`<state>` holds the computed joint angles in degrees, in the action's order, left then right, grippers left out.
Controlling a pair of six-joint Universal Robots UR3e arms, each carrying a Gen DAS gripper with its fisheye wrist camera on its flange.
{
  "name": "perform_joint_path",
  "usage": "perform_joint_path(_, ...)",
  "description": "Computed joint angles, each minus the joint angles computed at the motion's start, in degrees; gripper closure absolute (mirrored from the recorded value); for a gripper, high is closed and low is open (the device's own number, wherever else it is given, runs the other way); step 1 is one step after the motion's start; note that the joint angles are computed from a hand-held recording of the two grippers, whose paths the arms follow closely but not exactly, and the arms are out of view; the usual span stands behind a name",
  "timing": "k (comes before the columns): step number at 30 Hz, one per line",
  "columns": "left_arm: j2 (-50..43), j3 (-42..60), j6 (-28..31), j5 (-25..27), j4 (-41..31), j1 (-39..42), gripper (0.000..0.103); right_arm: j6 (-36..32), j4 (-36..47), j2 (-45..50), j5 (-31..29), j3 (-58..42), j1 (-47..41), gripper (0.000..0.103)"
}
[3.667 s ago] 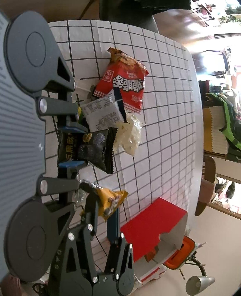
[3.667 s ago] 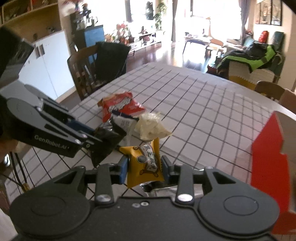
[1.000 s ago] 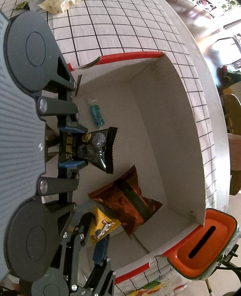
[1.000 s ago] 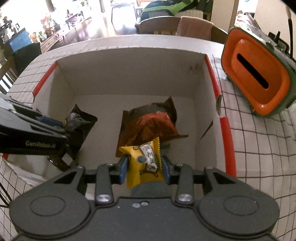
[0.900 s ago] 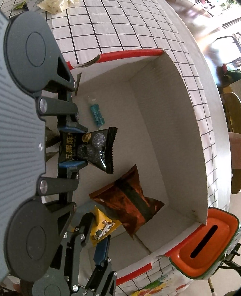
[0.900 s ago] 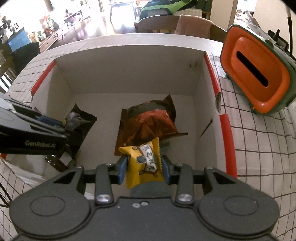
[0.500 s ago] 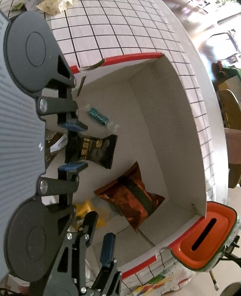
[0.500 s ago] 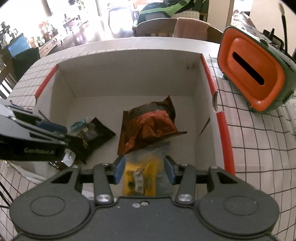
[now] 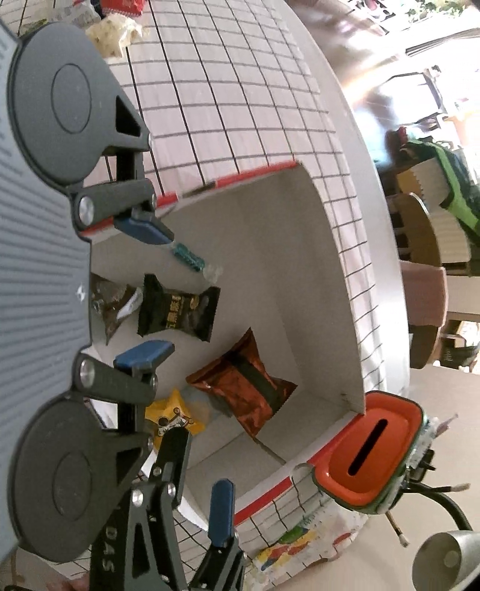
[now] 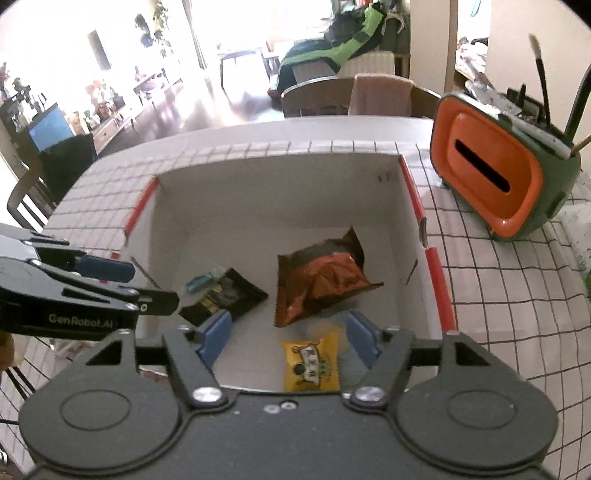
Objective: Organize snacks
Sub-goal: 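Move both tools back to the snack pile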
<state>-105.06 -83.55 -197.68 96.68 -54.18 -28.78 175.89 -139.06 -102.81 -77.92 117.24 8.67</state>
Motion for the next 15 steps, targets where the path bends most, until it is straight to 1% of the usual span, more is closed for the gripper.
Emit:
perform_joint_path(1, 1.07, -1.04, 0.08, -0.05, 0.51, 0.14, 0.046, 0.36, 0.08, -0.68, 0.20, 0.04, 0.14, 0.025)
perform_joint_path(3, 3.93, -3.85, 0.30, 0.02, 1.91, 0.51, 0.044, 1.11, 0.12, -1.91, 0.84, 0.13, 0.48, 0.023)
perform_joint_path(5, 6.84, -6.84, 0.53, 0.75, 3.81, 0.65, 0.037, 1.74, 0.32, -2.83, 0.85, -0.19, 1.43, 0.022)
perform_joint_path(7, 9.65, -10.14, 1.01, 1.28, 6.48, 0.90, 0.033, 2.31, -0.10, -3.47, 0.92, -0.37, 2.43, 0.017)
perform_joint_path(10, 13.29, -13.88, 1.54, 1.88, 8.86, 1.41, 0.031, 3.71, -1.38, -3.81, 0.44, -0.67, 4.62, 0.015)
perform_joint_path(15, 20.35, -20.44, 3.14, 1.76, 11.65, 3.16, 0.025, 6.04, -4.02, -2.60, -0.99, -2.38, 9.47, 0.012)
